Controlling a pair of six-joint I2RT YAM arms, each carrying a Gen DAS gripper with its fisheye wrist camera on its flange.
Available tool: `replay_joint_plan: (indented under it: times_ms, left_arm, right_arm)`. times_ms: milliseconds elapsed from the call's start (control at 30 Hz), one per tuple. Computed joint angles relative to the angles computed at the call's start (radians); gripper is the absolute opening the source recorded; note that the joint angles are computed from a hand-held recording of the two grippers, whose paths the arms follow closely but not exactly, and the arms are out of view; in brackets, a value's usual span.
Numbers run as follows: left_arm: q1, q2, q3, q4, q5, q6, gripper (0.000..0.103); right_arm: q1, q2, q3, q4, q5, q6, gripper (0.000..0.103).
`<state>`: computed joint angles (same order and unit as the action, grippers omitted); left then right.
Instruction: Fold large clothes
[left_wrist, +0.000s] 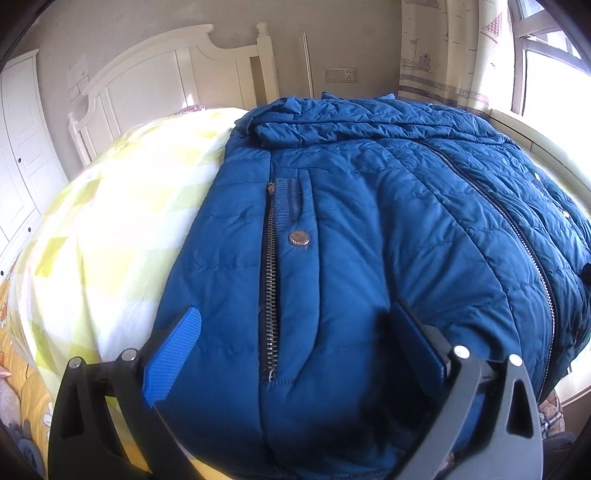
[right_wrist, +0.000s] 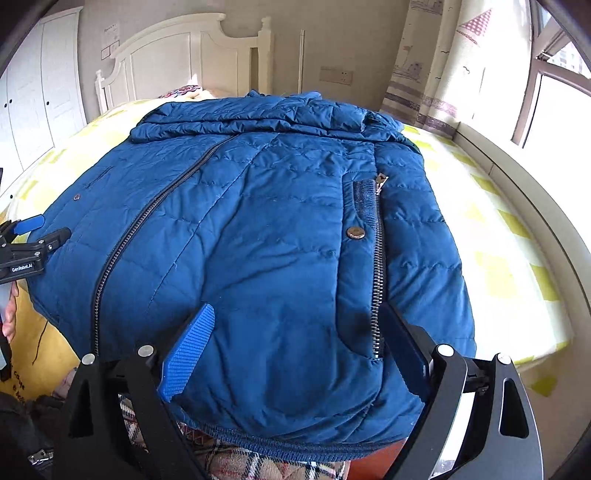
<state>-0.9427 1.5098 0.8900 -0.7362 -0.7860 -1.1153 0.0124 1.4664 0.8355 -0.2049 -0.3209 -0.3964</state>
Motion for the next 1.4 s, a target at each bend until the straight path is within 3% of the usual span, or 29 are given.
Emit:
replay_joint_plan:
  times_ms: [67,167,267,400,500,600,667,700,767,833,900,1000,1100,1133,1167,1200,1233,1333,1400]
  left_arm:
    - [0.000,-0.004,-0.011,0.017,-0.004,-0.004,0.101]
    - [-0.001,-0.009,-0.025,0.038,-0.011,-0.009,0.101]
    - [0.005,-0.019,-0.035,0.053,-0.003,0.004,0.101]
    - [0.002,0.002,0.056,-0.070,0.022,-0.054,0.100]
    - [-0.006,0.054,0.158,-0.011,-0.015,0.093,0.101]
    - [0.081,0.168,0.285,0.135,0.095,0.322,0.101]
    - [0.158,0.293,0.397,0.093,0.168,0.373,0.101]
    - [0.182,0.317,0.397,0.125,0.205,0.391,0.101]
    - [0.204,0.270,0.301,0.246,0.243,0.391,0.101]
    - [0.211,0.249,0.281,0.244,0.258,0.406,0.101]
    - [0.227,0.226,0.286,0.213,0.262,0.420,0.101]
    - [0.291,0.174,0.283,0.181,0.224,0.399,0.101]
    - [0.400,0.179,0.274,0.198,0.259,0.423,0.101]
    - [0.443,0.212,0.293,0.167,0.293,0.423,0.101]
    - [0.495,0.209,0.278,0.188,0.396,0.422,0.101]
    - [0.515,0.181,0.250,0.221,0.420,0.426,0.101]
    - [0.518,0.181,0.259,0.196,0.398,0.440,0.101]
    - [0.525,0.153,0.234,0.181,0.383,0.469,0.101]
    - [0.475,0.103,0.199,0.131,0.240,0.400,0.100]
  right_arm:
    - [-0.053,-0.012,-0.012,0.071,0.007,0.045,0.086]
    - [-0.116,0.110,0.082,0.027,0.020,0.060,0.087]
    - [-0.173,0.164,0.084,0.058,-0.095,0.078,0.087]
    - [-0.112,0.103,0.093,0.007,0.021,0.116,0.086]
    - [-0.030,0.048,0.069,0.052,0.009,0.097,0.086]
    - [0.124,0.126,0.138,0.044,0.082,0.068,0.086]
    - [0.207,0.240,0.234,-0.023,0.160,0.069,0.087]
    - [0.215,0.250,0.231,0.014,0.162,0.094,0.087]
    - [0.195,0.275,0.247,0.014,0.119,0.105,0.087]
    - [0.182,0.264,0.253,-0.025,0.105,0.081,0.086]
    - [0.184,0.278,0.319,-0.121,0.123,0.059,0.086]
    - [0.176,0.310,0.408,-0.123,0.158,0.088,0.086]
    - [0.157,0.445,0.589,-0.155,0.174,0.149,0.086]
    - [0.157,0.518,0.680,-0.210,0.203,0.155,0.086]
    - [0.153,0.596,0.775,-0.280,0.218,0.158,0.087]
    - [0.135,0.646,0.838,-0.324,0.169,0.164,0.087]
    - [0.116,0.663,0.871,-0.349,0.129,0.177,0.087]
    - [0.106,0.639,0.860,-0.362,0.171,0.174,0.086]
    - [0.086,0.549,0.733,-0.286,0.182,0.214,0.087]
